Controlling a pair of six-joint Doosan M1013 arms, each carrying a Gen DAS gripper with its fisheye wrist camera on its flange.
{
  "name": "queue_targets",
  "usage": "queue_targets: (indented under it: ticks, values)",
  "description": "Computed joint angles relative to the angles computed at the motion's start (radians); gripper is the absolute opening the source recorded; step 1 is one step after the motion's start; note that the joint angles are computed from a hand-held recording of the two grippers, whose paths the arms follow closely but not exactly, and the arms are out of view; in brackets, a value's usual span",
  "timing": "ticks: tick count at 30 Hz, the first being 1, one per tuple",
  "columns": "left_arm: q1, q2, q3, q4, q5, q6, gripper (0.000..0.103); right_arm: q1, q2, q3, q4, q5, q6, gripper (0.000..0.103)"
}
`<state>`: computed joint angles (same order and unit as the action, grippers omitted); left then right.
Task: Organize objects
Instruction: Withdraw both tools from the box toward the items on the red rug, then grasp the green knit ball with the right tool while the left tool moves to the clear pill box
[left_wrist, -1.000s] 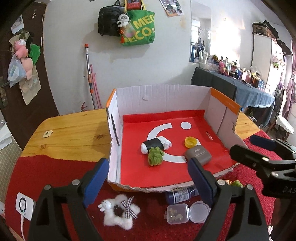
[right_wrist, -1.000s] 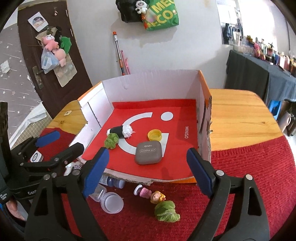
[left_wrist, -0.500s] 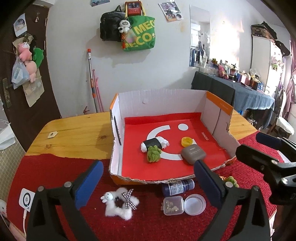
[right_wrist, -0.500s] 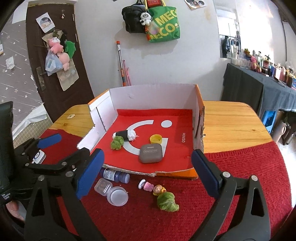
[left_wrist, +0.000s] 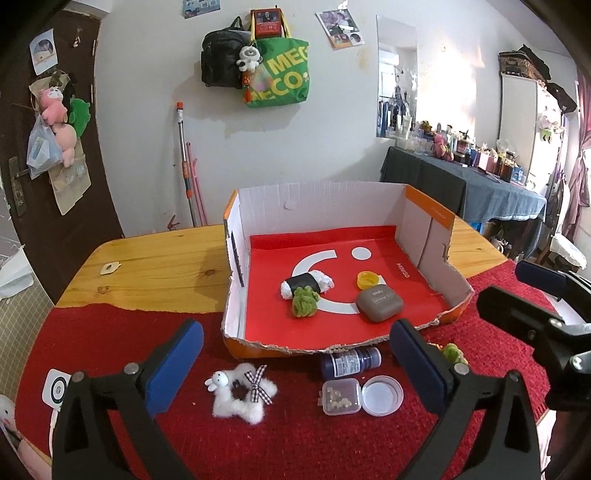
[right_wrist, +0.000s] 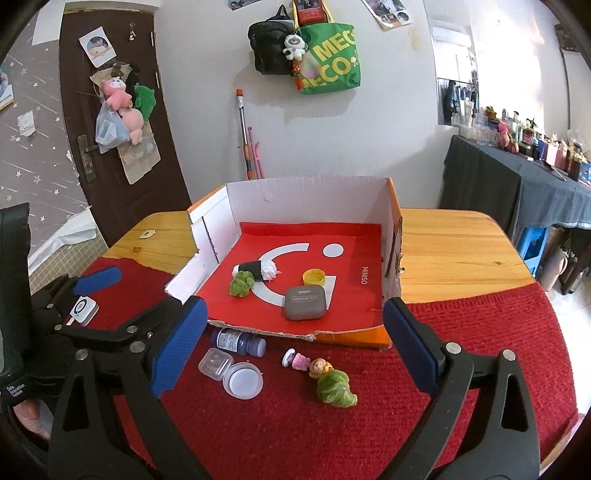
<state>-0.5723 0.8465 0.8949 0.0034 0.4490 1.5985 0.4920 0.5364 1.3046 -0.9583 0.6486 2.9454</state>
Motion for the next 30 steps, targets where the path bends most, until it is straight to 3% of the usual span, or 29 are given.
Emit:
queue_targets:
  ticks: [6,10,16,22,30]
  values:
    - [0.002,-0.018,0.038,-0.019,-0.024,0.012,0.102,0.011,-0.007,0.013,-0.019,0.004,0.014,0.097]
    - [0.004,-0.025,0.056,-0.062,-0.02,0.062,0.088,0.018,-0.008,0.022,-0.014,0.009,0.009,0.096]
    - [0.009,-0.027,0.077,-0.159,0.004,0.161,0.061,0.024,0.0,0.027,0.052,0.01,-0.051,0.071]
    - [0.012,-0.011,0.071,-0.203,0.069,0.215,0.039,0.022,0.019,0.027,0.145,-0.007,-0.124,0.057]
    - [0.015,0.021,0.038,-0.254,0.145,0.261,0.036,0.012,0.06,-0.001,0.295,-0.014,-0.263,0.047]
